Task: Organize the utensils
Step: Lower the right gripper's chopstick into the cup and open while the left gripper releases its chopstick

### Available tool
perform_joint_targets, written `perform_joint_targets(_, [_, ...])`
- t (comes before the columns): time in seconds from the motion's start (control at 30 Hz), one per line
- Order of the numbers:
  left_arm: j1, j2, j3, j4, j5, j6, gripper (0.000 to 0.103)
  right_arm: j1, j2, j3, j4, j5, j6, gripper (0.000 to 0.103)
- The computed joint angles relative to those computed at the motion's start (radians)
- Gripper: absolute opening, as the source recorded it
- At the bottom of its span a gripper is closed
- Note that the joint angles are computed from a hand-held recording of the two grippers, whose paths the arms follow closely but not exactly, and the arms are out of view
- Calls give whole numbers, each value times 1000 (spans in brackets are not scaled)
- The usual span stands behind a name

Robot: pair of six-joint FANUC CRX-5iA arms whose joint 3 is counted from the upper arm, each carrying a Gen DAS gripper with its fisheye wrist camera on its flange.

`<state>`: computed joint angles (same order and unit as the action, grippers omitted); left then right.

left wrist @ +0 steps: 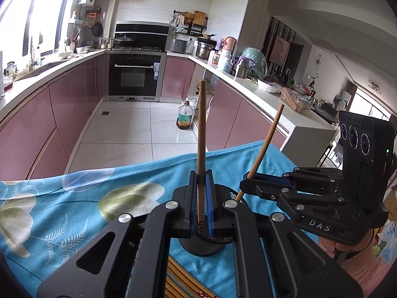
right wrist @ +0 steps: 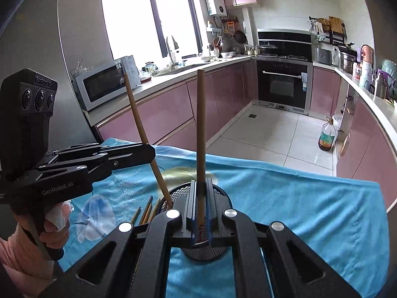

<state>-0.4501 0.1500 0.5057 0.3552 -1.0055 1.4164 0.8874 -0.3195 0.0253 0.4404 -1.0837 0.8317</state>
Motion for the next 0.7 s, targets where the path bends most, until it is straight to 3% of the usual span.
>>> perform_joint_targets(0.37, [-2,67,51,-40,-31,41,8,-45,35,7,-21,6,-20,8])
perform_joint_targets(0.43, [2,62,39,-31,-25,47,19,-42,28,-8,-5,17,-34,15])
perform_joint_targets(0.7, [20,-24,-92,-36,48,52,31,-15,-7,-58,53,45,-81,22])
